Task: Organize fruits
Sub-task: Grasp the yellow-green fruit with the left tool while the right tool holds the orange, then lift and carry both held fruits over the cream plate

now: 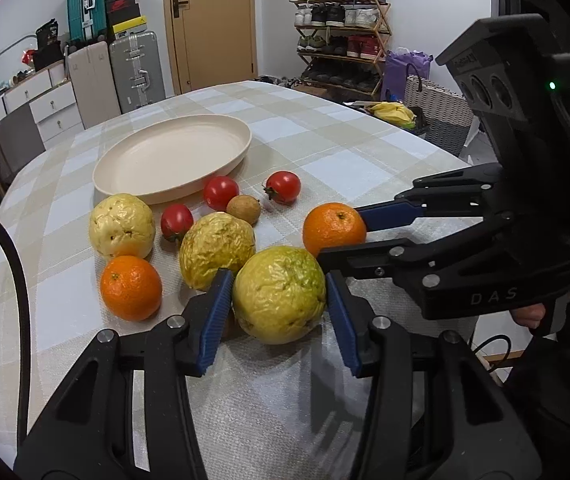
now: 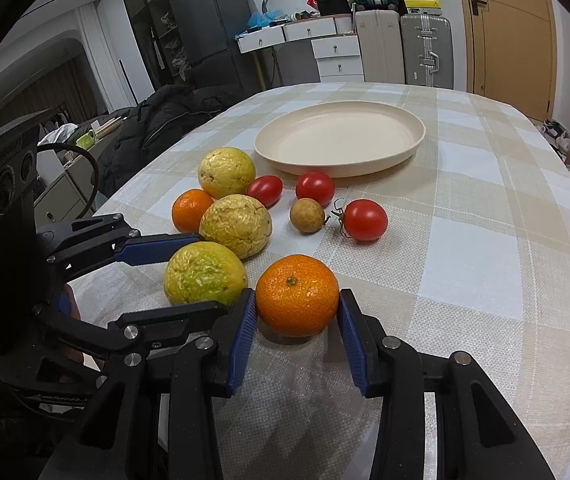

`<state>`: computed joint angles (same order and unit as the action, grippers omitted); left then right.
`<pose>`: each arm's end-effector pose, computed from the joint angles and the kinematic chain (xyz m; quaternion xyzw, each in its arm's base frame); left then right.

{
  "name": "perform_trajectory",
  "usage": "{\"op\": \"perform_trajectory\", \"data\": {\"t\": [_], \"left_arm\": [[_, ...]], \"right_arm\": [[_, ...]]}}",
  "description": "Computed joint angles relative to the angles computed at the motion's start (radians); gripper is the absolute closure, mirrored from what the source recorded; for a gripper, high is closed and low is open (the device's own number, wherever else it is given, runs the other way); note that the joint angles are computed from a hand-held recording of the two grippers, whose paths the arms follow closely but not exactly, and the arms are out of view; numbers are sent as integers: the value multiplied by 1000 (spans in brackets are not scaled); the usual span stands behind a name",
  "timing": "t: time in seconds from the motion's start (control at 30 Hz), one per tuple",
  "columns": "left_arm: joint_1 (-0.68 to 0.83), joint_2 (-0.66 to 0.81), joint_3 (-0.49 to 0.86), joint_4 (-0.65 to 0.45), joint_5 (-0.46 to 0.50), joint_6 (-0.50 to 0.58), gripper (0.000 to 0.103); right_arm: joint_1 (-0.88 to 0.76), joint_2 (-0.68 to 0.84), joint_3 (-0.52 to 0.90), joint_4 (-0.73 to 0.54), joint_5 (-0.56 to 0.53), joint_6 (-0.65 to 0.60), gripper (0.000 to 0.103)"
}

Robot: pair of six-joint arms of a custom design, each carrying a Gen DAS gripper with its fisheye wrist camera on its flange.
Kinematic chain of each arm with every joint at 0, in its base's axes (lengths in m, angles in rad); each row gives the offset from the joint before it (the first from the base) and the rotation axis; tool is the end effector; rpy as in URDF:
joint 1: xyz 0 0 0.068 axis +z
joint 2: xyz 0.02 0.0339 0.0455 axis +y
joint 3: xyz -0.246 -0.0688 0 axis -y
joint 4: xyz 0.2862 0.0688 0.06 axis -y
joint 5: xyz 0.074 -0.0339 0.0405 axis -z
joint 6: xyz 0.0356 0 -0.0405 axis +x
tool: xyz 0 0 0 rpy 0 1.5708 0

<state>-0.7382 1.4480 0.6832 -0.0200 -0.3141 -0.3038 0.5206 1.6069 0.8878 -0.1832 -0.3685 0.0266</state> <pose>0.2398 -0.2033 0.1266 0.1381 0.9039 -0.0630 0.4000 0.2974 0.1853 0.1318 -0.2853 0.8858 0.2538 0.2637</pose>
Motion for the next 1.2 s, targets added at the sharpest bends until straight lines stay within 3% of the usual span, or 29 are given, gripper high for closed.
{"op": "perform_trajectory", "data": {"t": [0.67, 1.2], "left_arm": [[43, -214, -119, 29, -63, -48, 58], [180, -336, -145, -8, -24, -72, 58]], "right_arm": [[-21, -59, -47, 78, -4, 30, 61], [-33, -51, -24, 127, 14, 73, 61]]}}
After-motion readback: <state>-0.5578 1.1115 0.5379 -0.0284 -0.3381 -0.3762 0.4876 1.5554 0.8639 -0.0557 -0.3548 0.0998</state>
